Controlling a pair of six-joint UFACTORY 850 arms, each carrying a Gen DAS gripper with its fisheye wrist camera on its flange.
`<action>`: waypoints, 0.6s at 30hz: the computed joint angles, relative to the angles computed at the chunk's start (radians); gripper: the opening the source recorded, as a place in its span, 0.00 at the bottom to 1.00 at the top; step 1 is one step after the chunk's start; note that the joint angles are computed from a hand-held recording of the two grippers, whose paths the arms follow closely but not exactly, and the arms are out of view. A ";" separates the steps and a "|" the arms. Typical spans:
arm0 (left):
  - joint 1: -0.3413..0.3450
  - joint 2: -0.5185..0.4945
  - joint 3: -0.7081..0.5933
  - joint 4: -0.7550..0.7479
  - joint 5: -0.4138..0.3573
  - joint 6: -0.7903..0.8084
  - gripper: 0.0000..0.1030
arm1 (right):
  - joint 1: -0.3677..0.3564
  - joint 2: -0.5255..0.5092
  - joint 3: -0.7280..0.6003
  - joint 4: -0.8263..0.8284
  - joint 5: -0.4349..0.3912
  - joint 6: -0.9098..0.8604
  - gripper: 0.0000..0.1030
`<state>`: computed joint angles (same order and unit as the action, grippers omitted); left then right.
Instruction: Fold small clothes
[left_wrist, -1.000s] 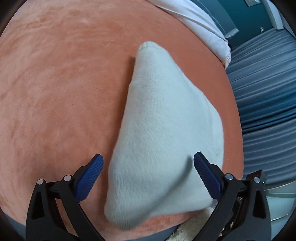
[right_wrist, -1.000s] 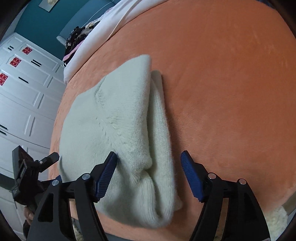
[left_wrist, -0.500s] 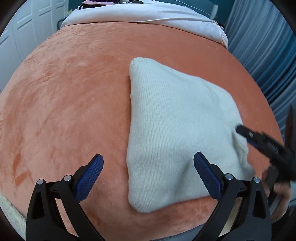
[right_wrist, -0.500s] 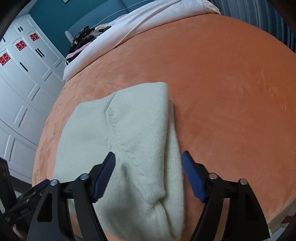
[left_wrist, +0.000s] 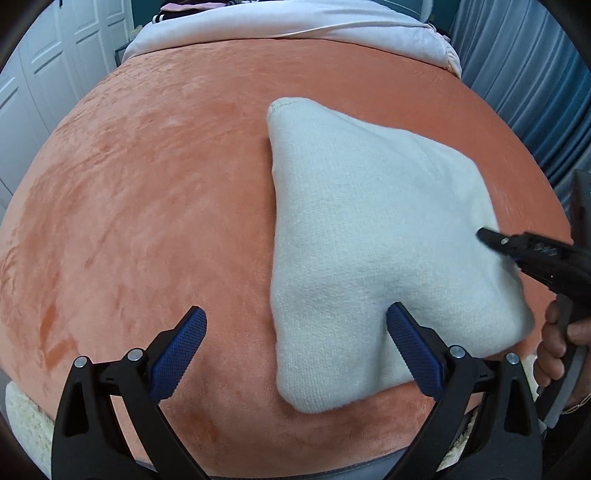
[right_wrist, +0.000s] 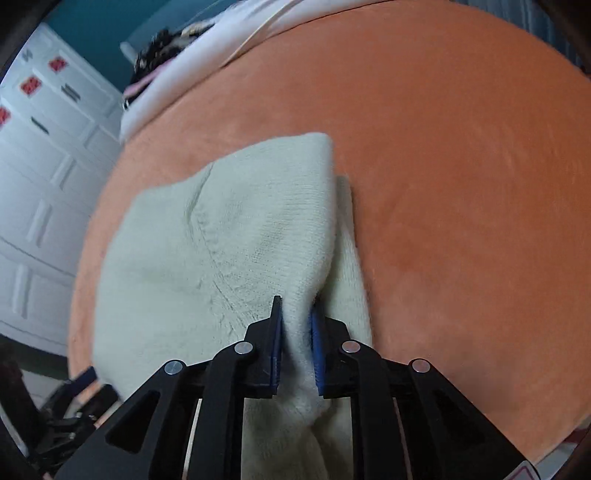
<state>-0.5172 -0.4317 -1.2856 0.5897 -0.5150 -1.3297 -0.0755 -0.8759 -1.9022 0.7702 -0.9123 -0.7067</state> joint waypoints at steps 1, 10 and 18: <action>-0.002 0.013 0.015 0.017 0.006 -0.012 0.93 | -0.017 0.034 0.045 0.063 0.003 -0.037 0.25; -0.035 0.124 0.181 -0.030 0.071 -0.008 0.93 | -0.096 0.189 0.279 0.078 -0.025 -0.021 0.64; -0.060 0.244 0.338 0.032 0.095 -0.153 0.93 | -0.012 0.287 0.319 0.095 -0.001 -0.051 0.15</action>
